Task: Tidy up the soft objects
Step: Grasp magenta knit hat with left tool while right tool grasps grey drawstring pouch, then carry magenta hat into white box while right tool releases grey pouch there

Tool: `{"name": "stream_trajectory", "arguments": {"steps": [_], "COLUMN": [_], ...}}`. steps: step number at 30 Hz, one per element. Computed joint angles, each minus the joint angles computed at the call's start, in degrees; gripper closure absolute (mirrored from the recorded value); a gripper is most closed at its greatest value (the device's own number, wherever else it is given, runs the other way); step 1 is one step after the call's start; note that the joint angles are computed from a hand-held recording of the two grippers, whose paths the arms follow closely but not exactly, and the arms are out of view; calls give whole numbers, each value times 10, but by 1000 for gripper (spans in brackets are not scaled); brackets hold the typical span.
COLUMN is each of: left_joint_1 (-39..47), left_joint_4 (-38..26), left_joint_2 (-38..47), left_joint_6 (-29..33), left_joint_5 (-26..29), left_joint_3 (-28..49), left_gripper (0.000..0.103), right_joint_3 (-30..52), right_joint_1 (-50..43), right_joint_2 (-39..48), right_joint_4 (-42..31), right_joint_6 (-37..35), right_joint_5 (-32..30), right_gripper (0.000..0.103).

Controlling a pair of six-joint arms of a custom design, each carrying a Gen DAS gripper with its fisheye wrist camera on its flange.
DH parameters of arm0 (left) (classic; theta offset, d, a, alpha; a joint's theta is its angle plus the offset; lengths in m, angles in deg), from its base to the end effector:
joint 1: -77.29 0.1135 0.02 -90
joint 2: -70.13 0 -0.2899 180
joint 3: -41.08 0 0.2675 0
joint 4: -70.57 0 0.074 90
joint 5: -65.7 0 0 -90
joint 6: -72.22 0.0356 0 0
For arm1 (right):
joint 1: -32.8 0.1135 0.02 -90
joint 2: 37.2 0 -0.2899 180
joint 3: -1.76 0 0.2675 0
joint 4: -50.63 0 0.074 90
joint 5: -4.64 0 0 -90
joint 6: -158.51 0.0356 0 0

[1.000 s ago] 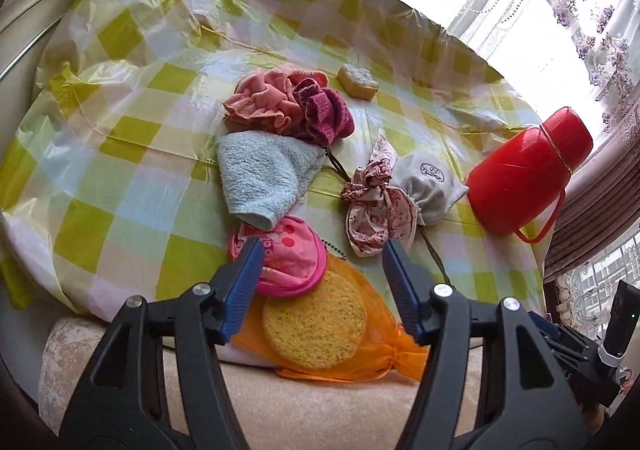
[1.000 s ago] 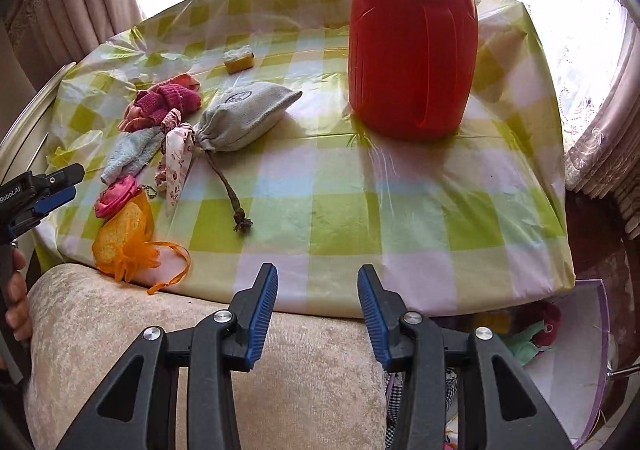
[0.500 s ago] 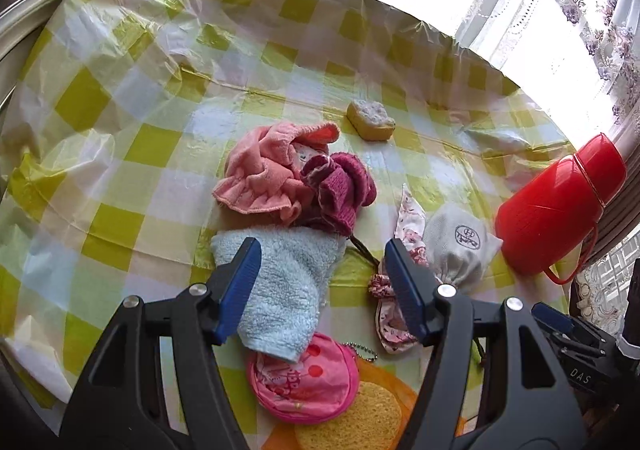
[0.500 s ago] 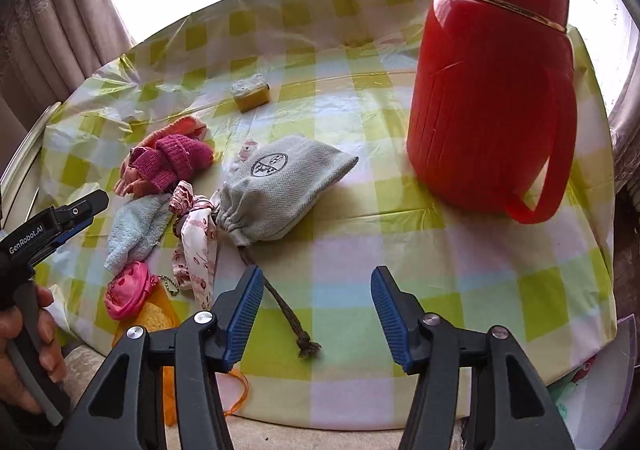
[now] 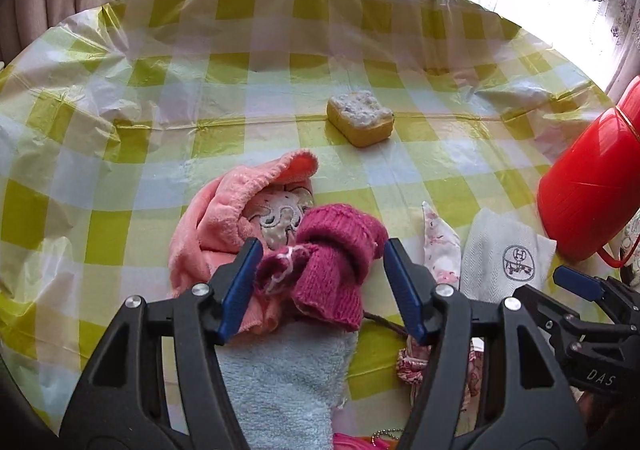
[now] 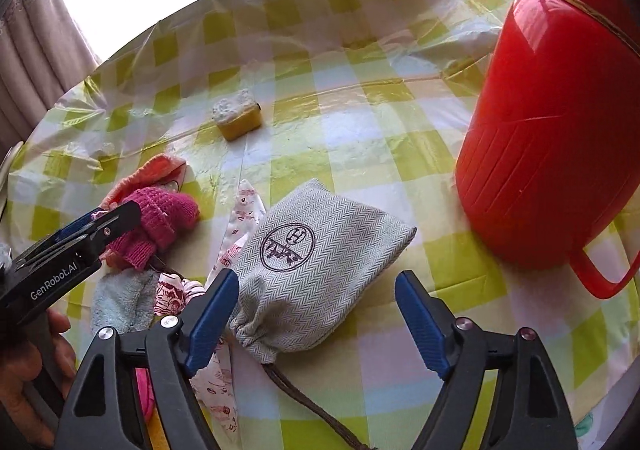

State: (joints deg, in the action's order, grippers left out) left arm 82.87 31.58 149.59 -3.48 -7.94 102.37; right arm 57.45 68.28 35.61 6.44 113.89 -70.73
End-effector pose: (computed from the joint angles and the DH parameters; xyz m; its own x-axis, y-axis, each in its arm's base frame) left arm 0.2794 0.0172 0.2242 -0.7958 0.1604 -0.5839 0.2634 0.9599 -0.0954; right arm 0.2023 0.1332 0.2166 -0.8312 0.2533 -0.4949 0.1833 0.9653 0.1861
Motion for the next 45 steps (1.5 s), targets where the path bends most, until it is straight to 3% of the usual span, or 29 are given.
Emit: {"name": "stream_trajectory", "arguments": {"steps": [1,2,8,9,10,15,25,32,41,43,45], "left_joint_1": [-2,-5,-26,-22,-15,8,28,46,-38,-71,-111], "left_joint_4": [-1,-3,3,4,3,1,-14,-63,-127,-166,-194], "left_joint_2": [6,9,-8,-12,-16,-41,-123,-204,-302,-310,-308], "left_joint_6": [5,11,23,18,16,3,-26,-42,-73,-84,-105], "left_joint_5": [1,6,4,12,24,69,119,159,126,146,166], "left_joint_3": [-2,-6,-30,-31,-31,-33,-51,-58,-72,-76,-89], "left_gripper": [59,67,85,85,86,86,86,86,86,86,86], "right_joint_3": [1,1,-8,-11,-15,-16,-45,-59,-58,-54,-56], "right_joint_1": [-1,-2,-8,-8,-9,3,27,72,99,111,98], "right_joint_2": [12,21,63,65,65,57,-45,-163,-271,-285,-301], "right_joint_4": [6,13,61,66,75,72,37,-45,-148,-170,-174], "right_joint_6": [-3,-7,-34,-36,-39,-44,-22,15,67,75,72], "right_joint_5": [-3,-7,-22,-24,-28,-11,51,99,154,176,161], "right_gripper": [21,21,20,24,39,48,49,49,49,49,49]}}
